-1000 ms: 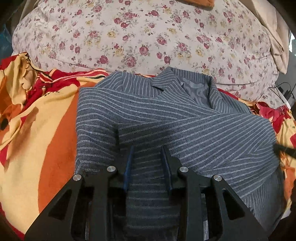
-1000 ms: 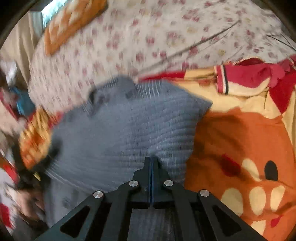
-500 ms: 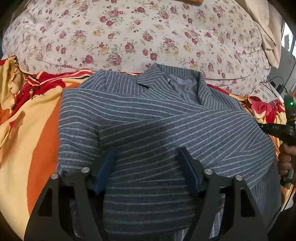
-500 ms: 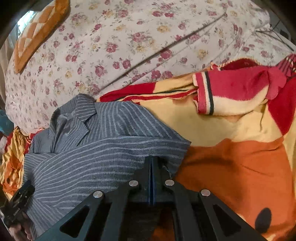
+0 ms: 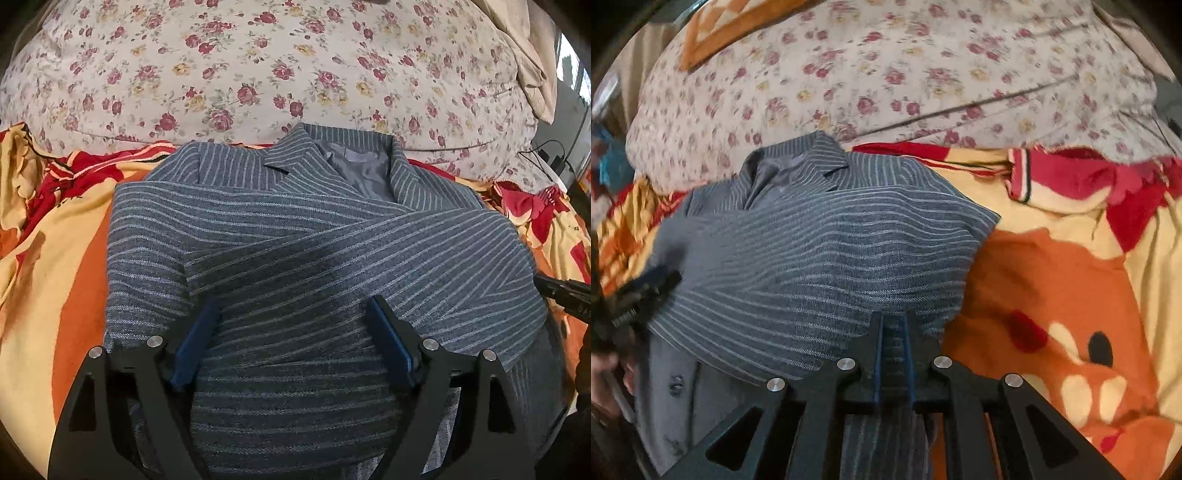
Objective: Fold large clothes
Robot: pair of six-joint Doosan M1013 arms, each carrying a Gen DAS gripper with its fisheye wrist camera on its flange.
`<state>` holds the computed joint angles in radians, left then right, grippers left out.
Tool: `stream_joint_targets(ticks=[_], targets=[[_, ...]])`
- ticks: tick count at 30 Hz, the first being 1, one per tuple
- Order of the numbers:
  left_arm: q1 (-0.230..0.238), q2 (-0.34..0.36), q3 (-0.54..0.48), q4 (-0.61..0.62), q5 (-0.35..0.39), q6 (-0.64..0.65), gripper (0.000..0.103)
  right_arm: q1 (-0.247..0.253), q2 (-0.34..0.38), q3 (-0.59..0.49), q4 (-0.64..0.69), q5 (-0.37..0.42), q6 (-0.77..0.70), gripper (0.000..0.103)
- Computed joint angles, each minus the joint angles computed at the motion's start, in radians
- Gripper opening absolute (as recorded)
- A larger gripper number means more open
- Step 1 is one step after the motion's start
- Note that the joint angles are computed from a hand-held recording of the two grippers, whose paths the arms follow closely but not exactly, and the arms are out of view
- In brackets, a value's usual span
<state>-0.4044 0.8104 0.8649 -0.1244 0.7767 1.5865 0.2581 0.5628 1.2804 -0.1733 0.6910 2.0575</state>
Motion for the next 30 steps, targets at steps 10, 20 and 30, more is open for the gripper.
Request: stream_joint_targets(ticks=[10,20,30], targets=[[-0.005,0.002,-0.004,0.027,0.005,-0.002,0.084,0.011,-0.01,0.029,-0.052,-0.052,0.053,0.015],[-0.007,0.001,-0.002,0.036,0.005,-0.005,0.084,0.01,-0.005,0.019,-0.038,-0.042,0.043,0.023],[-0.008,0.002,-0.006,0.052,0.009,-0.008,0.085,0.021,-0.037,0.062,-0.137,-0.151,0.147,0.023]])
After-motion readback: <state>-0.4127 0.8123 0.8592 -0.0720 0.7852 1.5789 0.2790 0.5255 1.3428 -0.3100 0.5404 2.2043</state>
